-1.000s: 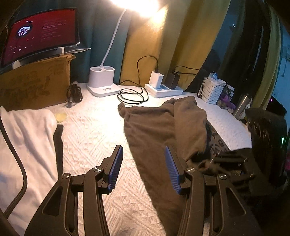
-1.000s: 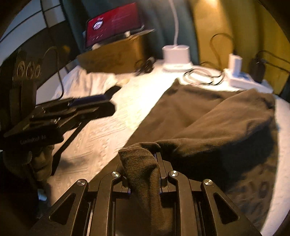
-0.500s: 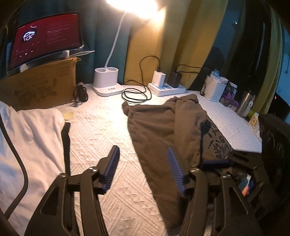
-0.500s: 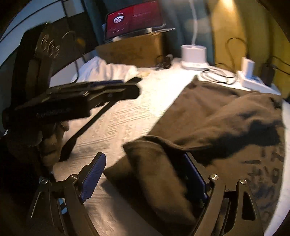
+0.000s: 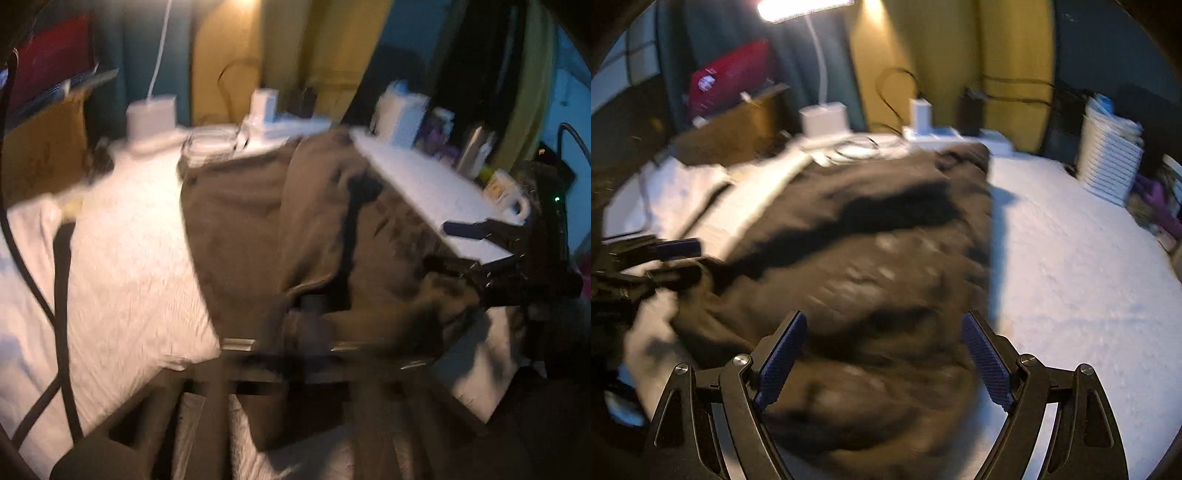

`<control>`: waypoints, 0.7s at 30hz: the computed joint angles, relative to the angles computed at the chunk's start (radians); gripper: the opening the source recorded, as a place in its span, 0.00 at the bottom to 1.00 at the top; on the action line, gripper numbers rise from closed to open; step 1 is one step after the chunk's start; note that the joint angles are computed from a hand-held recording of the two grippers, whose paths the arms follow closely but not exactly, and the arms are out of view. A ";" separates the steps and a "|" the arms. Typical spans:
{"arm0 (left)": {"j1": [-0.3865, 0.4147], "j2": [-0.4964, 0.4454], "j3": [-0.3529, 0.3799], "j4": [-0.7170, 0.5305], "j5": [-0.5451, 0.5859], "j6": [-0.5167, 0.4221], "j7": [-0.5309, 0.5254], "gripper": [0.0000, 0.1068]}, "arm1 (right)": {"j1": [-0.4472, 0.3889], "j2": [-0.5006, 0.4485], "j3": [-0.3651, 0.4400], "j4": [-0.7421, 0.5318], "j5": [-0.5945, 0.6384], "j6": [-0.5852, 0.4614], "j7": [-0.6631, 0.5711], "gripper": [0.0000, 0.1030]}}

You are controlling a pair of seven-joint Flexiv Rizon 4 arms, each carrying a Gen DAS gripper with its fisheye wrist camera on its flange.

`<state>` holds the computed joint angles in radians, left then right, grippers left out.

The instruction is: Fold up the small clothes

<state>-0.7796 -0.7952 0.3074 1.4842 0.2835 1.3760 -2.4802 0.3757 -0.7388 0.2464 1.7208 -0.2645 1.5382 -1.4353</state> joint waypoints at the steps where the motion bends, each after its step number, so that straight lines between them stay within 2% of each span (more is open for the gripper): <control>1: -0.003 0.000 -0.001 0.006 -0.002 -0.006 -0.005 0.05 | -0.001 -0.006 -0.004 0.001 -0.002 -0.010 -0.002 0.84; 5: -0.050 0.010 0.031 0.016 0.028 -0.094 -0.055 0.05 | -0.065 -0.021 0.064 0.001 0.010 -0.016 -0.052 0.84; 7: -0.049 0.023 0.024 0.022 0.048 -0.110 -0.085 0.05 | -0.091 -0.030 0.095 -0.011 0.016 -0.024 -0.081 0.84; 11: -0.081 0.053 0.053 0.012 0.119 -0.172 -0.168 0.10 | -0.116 -0.037 0.123 -0.026 0.035 -0.024 -0.117 0.84; 12: -0.092 0.054 0.067 -0.002 0.140 -0.195 -0.194 0.17 | -0.125 -0.039 0.131 -0.031 0.041 -0.026 -0.126 0.84; 13: -0.102 0.057 0.078 -0.015 0.163 -0.214 -0.216 0.30 | -0.135 -0.042 0.139 -0.038 0.046 -0.027 -0.136 0.84; 14: -0.105 0.058 0.082 -0.031 0.181 -0.232 -0.232 0.36 | -0.139 -0.046 0.142 -0.048 0.051 -0.031 -0.141 0.84; 15: -0.097 0.057 0.074 -0.046 0.193 -0.242 -0.237 0.42 | -0.148 -0.050 0.149 -0.056 0.056 -0.035 -0.150 0.84; 19: -0.046 0.035 0.014 -0.130 0.224 -0.291 -0.210 0.43 | -0.172 -0.064 0.167 -0.088 0.077 -0.047 -0.185 0.84; 21: -0.003 0.011 -0.038 -0.186 0.224 -0.318 -0.164 0.43 | -0.186 -0.075 0.182 -0.107 0.091 -0.055 -0.201 0.84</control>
